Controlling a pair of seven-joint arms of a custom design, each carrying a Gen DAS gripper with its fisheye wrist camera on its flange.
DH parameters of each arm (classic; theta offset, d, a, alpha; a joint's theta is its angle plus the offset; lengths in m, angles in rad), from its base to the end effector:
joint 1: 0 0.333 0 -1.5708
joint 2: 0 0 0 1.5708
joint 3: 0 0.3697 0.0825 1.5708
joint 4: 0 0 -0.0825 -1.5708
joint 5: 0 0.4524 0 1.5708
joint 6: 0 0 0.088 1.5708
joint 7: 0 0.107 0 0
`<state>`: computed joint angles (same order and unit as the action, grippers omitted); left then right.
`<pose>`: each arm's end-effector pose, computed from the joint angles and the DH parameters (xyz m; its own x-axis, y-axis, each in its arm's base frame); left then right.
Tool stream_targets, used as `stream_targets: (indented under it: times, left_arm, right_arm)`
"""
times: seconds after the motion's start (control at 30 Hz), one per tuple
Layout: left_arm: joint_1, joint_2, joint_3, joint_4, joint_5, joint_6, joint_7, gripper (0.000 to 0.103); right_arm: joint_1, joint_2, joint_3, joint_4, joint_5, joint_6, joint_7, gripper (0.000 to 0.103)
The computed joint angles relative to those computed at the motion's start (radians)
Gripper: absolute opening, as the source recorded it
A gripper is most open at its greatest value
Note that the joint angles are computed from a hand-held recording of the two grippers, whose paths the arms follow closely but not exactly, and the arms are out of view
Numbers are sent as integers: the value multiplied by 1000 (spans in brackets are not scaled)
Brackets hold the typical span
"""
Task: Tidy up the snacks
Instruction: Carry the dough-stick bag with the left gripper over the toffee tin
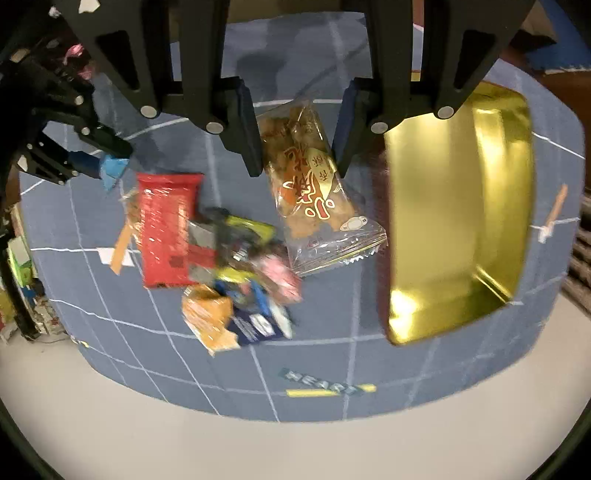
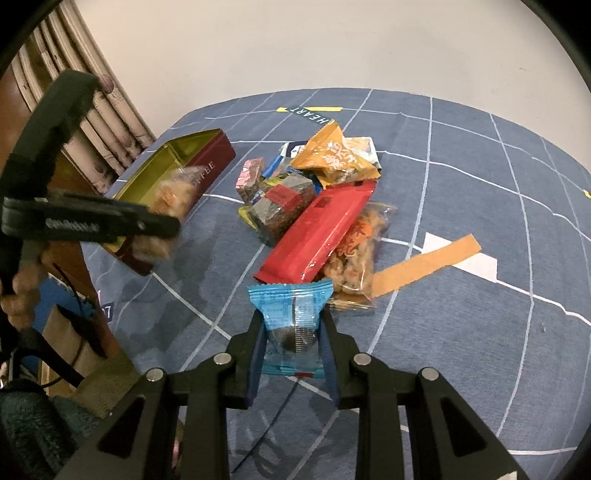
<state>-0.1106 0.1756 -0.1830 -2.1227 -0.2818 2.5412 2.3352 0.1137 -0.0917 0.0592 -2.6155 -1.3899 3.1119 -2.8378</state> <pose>0.6233 -0.1821 0.3621 -0.7456 -0.6659 0.0258 -0.6377 0.7017 -0.3178 0.4324 0.1599 0.3067 -0.2381 -0.9406 -0.2419 -0.7851 0.3331 -0.5222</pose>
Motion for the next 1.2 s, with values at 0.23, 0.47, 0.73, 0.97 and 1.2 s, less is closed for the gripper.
stream_targets:
  times: [0.23,0.47,0.73,0.97,1.2]
  left_arm:
    - [14,53,30,64,48,40,-56,34]
    - [43,107,57,119,95,35,-139,34]
    - [72,158,70,172,129,17,-186,34]
    - [67,198,92,198,215,11,-203,34]
    - [63,227,105,208,271,28,-209,34]
  right_arm:
    - [7,-1,4,1,27,-28,-3,28]
    - [18,-6,8,0,82,-66,-12,28]
    - [30,-7,20,-2,207,-117,-82,28]
    - [31,-21,28,-7,238,-138,-82,28]
    - [34,-42,40,-7,283,-179,-83,28]
